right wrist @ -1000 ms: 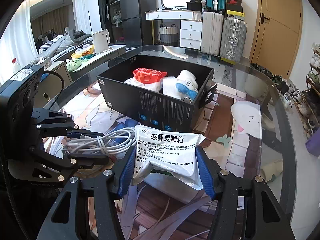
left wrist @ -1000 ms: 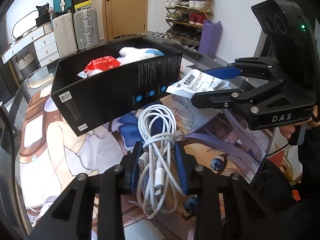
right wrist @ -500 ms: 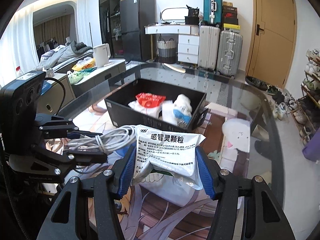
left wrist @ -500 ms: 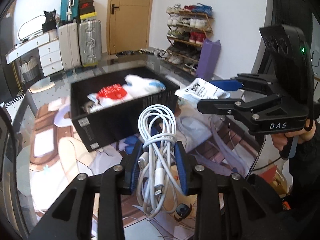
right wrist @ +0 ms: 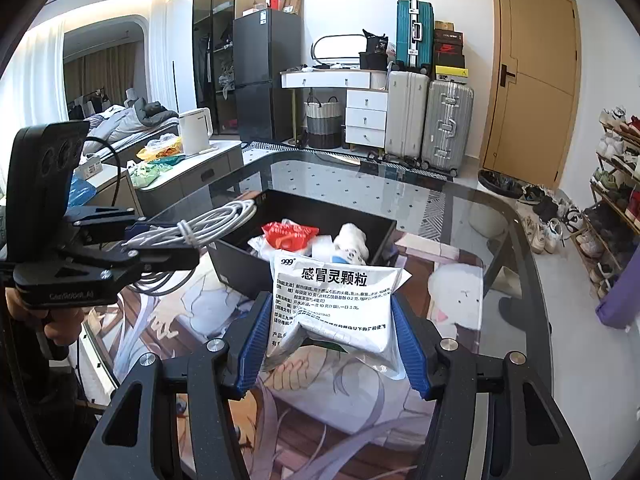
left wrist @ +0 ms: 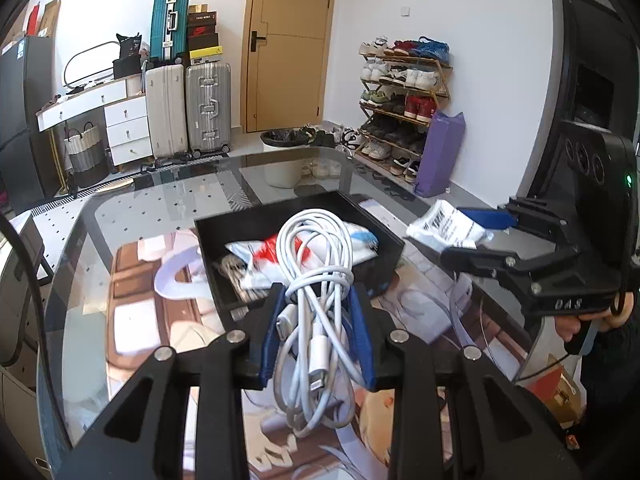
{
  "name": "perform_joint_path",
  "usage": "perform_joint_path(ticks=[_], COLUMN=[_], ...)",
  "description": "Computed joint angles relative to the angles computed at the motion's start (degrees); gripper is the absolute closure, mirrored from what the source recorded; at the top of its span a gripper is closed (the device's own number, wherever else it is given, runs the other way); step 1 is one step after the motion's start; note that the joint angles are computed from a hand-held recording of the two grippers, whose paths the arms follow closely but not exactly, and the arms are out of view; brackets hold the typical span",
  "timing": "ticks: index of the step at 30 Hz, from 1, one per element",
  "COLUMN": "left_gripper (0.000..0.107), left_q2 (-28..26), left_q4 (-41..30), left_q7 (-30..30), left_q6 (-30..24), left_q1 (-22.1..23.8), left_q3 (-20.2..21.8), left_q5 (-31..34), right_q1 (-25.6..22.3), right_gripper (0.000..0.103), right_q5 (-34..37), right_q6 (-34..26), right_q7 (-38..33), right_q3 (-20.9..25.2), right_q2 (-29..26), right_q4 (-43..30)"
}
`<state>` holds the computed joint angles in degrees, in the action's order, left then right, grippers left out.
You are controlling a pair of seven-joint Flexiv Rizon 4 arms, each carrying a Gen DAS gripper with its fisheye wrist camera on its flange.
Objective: Organize soft objects
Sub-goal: 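Carry the cable bundle and pouch over the box and release both inside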
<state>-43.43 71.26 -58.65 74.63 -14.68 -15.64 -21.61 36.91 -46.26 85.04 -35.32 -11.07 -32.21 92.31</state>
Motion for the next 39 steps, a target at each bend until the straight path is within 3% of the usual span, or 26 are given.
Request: perform_joint_path(ticks=[12, 29, 39], left_gripper=[0.076, 0.076, 0.076], left_q2=[-6.9, -18.4, -24.7], left_q4=[-13.6, -35.4, -47.4], left_q7=[-6.5, -13.3, -15.4], left_q6=[-5.7, -18.8, -26.2], left_q1=[-2.7, -4.1, -4.8], left_q3=[6.0, 9.9, 11.6], left_q5=[3.4, 7.6, 9.9], right_q1=[-3.1, -4.9, -5.9], right_gripper=[0.044, 0.044, 0.044], right_q5=[7.1, 16.3, 20.9], right_q6=[-3.5, -8.1, -13.7], right_q7=[-9.5, -19.9, -27.7], right_q3=[5.8, 9.4, 12.4], right_q2=[-5.2, -13.1, -18.5], right_q4=[-9.3, -20.9, -30.1])
